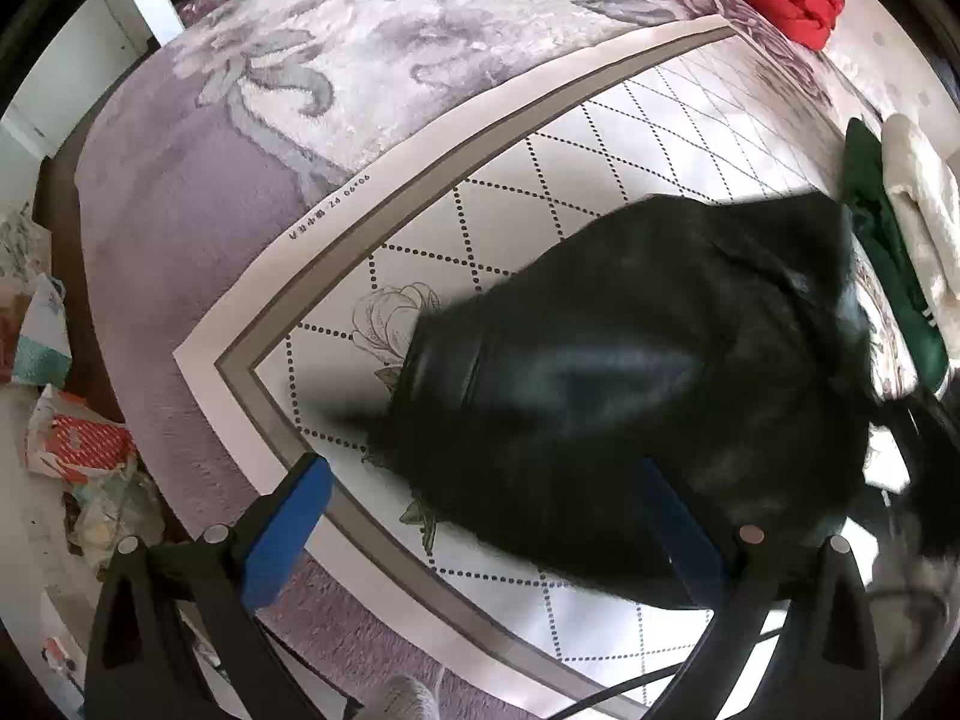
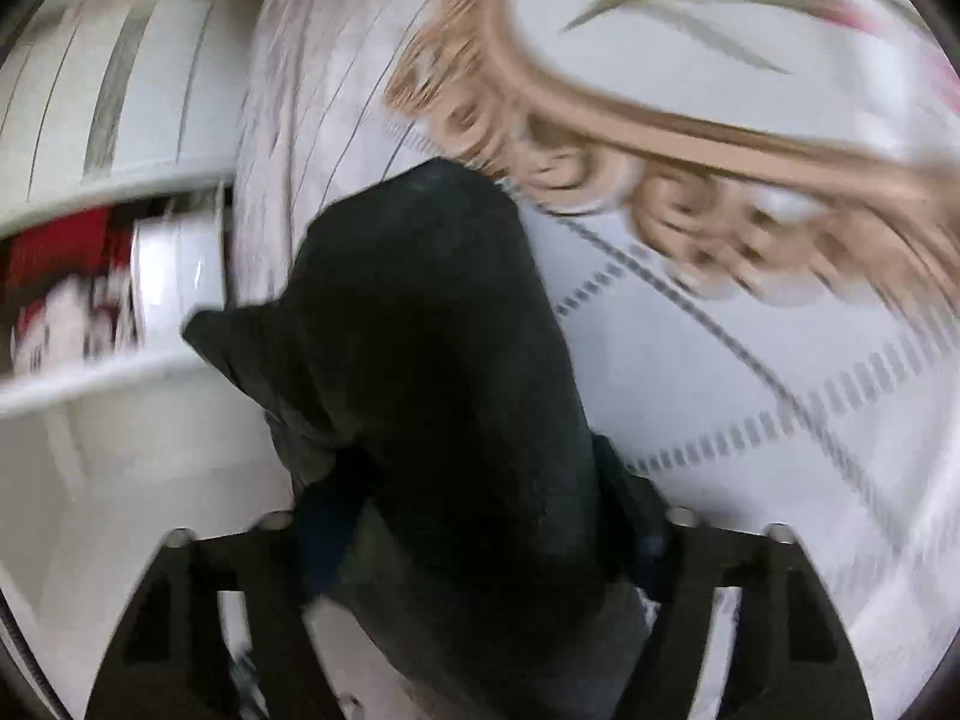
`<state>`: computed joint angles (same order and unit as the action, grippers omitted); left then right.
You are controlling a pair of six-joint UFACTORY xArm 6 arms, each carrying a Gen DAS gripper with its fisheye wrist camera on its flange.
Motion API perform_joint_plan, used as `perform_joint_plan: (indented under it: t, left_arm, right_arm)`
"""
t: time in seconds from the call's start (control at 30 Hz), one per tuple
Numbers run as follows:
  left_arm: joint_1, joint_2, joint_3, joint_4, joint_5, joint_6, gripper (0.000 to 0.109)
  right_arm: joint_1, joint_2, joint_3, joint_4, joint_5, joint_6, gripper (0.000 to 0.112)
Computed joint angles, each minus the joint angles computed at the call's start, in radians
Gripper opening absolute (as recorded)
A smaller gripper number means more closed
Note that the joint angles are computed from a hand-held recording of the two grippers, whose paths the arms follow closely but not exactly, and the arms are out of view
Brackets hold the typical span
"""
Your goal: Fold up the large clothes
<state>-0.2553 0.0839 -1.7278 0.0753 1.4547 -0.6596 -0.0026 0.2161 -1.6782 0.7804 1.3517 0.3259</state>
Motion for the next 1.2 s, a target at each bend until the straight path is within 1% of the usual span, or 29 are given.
perform_joint_plan:
  t: [0.03, 0.07, 0.1, 0.13, 0.17, 0.23, 0.27, 0.33, 0.37, 0.4, 0.43, 0.47, 0.53, 0.6, 0.63, 0.67, 0.7, 0.73, 0.8, 0.83, 0.87, 0.93, 1.0, 1.03, 1.07, 1.1, 1.13, 1.17, 1.2]
  left_arm:
    - [-0.005, 0.0, -0.002, 0.001, -0.001, 0.001, 0.103]
    - [-0.011, 0.002, -0.005, 0.001, -0.001, 0.006, 0.103]
    - [-0.025, 0.012, -0.016, 0.007, 0.01, 0.013, 0.103]
    - [-0.033, 0.021, -0.026, 0.005, 0.019, 0.015, 0.103]
    - [-0.039, 0.03, -0.031, -0.013, 0.017, 0.016, 0.103]
    - [-0.056, 0.053, -0.05, -0.039, 0.01, 0.017, 0.103]
    - [-0.069, 0.067, -0.062, -0.037, 0.003, 0.023, 0.103]
    - [-0.094, 0.107, -0.103, -0.016, 0.011, 0.034, 0.103]
    - [-0.102, 0.128, -0.121, -0.008, 0.012, 0.039, 0.103]
    - [-0.105, 0.143, -0.131, -0.003, 0.01, 0.042, 0.103]
    - [-0.106, 0.166, -0.153, 0.007, 0.022, 0.041, 0.103]
    - [-0.101, 0.179, -0.163, 0.006, 0.021, 0.04, 0.103]
    - [-0.092, 0.203, -0.174, 0.007, 0.015, 0.043, 0.103]
    - [-0.082, 0.222, -0.18, 0.004, 0.008, 0.055, 0.103]
    - [-0.077, 0.224, -0.174, 0.001, 0.003, 0.059, 0.103]
    - [-0.073, 0.224, -0.166, -0.004, -0.004, 0.065, 0.103]
    - [-0.066, 0.219, -0.147, -0.017, -0.022, 0.076, 0.103]
    - [-0.062, 0.212, -0.13, -0.027, -0.039, 0.081, 0.103]
    - [-0.054, 0.205, -0.108, -0.045, -0.063, 0.099, 0.103]
    - [-0.053, 0.204, -0.104, -0.046, -0.07, 0.107, 0.103]
    - [-0.051, 0.204, -0.103, -0.046, -0.073, 0.112, 0.103]
    - [-0.042, 0.202, -0.105, -0.063, -0.07, 0.116, 0.103]
    - [-0.025, 0.174, -0.088, -0.092, -0.087, 0.097, 0.103]
    - [-0.015, 0.149, -0.073, -0.104, -0.099, 0.081, 0.103]
    - [-0.005, 0.123, -0.053, -0.12, -0.119, 0.07, 0.103]
    - [0.006, 0.089, -0.026, -0.136, -0.145, 0.052, 0.103]
    - [0.015, 0.057, -0.002, -0.138, -0.166, 0.027, 0.103]
    - [0.023, 0.035, 0.014, -0.137, -0.18, 0.009, 0.103]
    - [0.031, 0.009, 0.037, -0.137, -0.195, -0.011, 0.103]
  right_arm:
    - [0.003, -0.099, 0.095, -0.052, -0.039, 0.091, 0.065]
    - [-0.006, -0.181, 0.167, -0.081, -0.043, 0.174, 0.065]
    - [-0.025, -0.276, 0.25, -0.1, -0.019, 0.266, 0.067]
    - [-0.054, -0.362, 0.329, -0.097, 0.036, 0.331, 0.072]
    - [-0.088, -0.417, 0.382, -0.077, 0.1, 0.355, 0.075]
    - [-0.146, -0.482, 0.434, -0.053, 0.211, 0.347, 0.075]
    - [-0.162, -0.492, 0.414, -0.092, 0.265, 0.315, 0.075]
    - [-0.155, -0.465, 0.281, -0.237, 0.363, 0.238, 0.075]
    - [-0.151, -0.451, 0.222, -0.293, 0.386, 0.202, 0.075]
    - [-0.142, -0.444, 0.167, -0.336, 0.387, 0.184, 0.074]
    - [-0.141, -0.434, 0.125, -0.349, 0.365, 0.162, 0.065]
    - [-0.143, -0.417, 0.088, -0.336, 0.345, 0.135, 0.05]
    - [-0.145, -0.342, -0.007, -0.272, 0.306, 0.051, 0.044]
    - [-0.1, -0.26, -0.091, -0.233, 0.281, 0.003, 0.043]
    - [-0.078, -0.214, -0.132, -0.262, 0.289, -0.017, 0.034]
    - [-0.071, -0.192, -0.14, -0.279, 0.285, -0.034, 0.033]
    - [-0.048, -0.174, -0.129, -0.332, 0.278, -0.041, 0.031]
    - [-0.031, -0.148, -0.114, -0.391, 0.275, -0.031, 0.018]
    - [-0.036, -0.135, -0.041, -0.404, 0.237, 0.014, 0.015]
    - [-0.03, -0.112, -0.053, -0.412, 0.224, 0.033, 0.015]
    - [-0.018, -0.081, -0.098, -0.438, 0.238, 0.028, 0.014]
    - [-0.004, 0.005, -0.239, -0.465, 0.34, 0.014, 0.015]
    - [-0.036, 0.05, -0.32, -0.411, 0.413, 0.03, 0.015]
    - [-0.057, 0.058, -0.343, -0.37, 0.431, 0.031, 0.018]
    - [-0.077, 0.04, -0.334, -0.332, 0.423, 0.028, 0.018]
    - [-0.105, -0.008, -0.312, -0.299, 0.42, 0.025, 0.019]
    - [-0.129, -0.074, -0.248, -0.274, 0.384, 0.014, 0.026]
    - [-0.147, -0.152, -0.179, -0.264, 0.356, 0.005, 0.052]
    - [-0.154, -0.231, -0.112, -0.295, 0.343, 0.007, 0.074]
